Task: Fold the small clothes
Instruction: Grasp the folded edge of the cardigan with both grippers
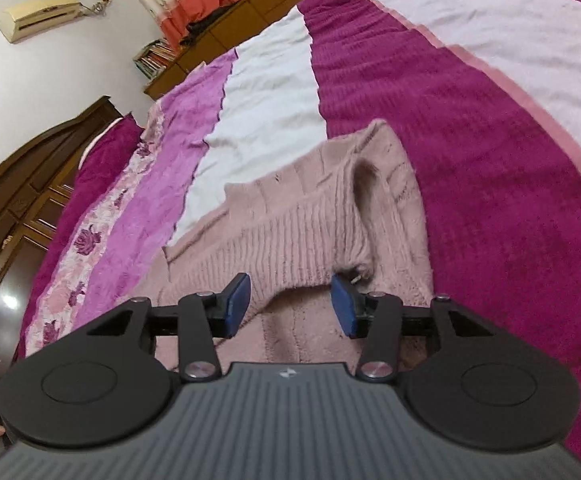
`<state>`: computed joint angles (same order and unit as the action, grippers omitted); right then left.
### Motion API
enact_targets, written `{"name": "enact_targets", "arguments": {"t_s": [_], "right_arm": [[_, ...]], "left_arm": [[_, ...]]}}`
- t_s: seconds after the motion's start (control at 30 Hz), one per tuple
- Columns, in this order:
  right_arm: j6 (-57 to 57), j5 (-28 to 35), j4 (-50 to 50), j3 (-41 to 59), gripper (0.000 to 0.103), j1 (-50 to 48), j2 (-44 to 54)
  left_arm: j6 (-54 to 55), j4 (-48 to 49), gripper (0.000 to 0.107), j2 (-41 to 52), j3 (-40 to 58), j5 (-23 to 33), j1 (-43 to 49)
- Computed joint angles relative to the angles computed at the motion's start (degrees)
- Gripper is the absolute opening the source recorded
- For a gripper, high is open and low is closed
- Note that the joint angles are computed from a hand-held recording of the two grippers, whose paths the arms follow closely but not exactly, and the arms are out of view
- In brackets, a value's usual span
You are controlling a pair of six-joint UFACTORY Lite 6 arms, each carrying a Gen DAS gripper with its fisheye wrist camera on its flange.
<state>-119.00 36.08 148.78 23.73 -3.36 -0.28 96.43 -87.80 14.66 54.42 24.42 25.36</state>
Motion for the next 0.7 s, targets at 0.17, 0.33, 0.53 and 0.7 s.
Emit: {"name": "enact_targets", "arguments": {"t_s": [0.17,0.33,0.53,0.7], "right_arm": [[-2.5,-0.9,4.4,2.9,0.053,2.5,3.2],[-16.4,-8.9,19.4,8.8,0.041,8.8,5.8],[-24.4,-10.2,24.6,12.7,0.008,11.1,6.4],[-26.6,-11.5,25.3,18.2,0.008,10.6,8.1]], "left_arm": [[3.3,-3.7,0.043,2.0,1.0,0.0,-1.2],[4.3,-4.8,0.015,3.7,2.3,-2.1,-3.3],[5.9,-5.0,0.013,2.4,3.0,0.4,-3.1],[-1.8,-1.5,0.013,6.5,11.5,0.2,-4.5]]}}
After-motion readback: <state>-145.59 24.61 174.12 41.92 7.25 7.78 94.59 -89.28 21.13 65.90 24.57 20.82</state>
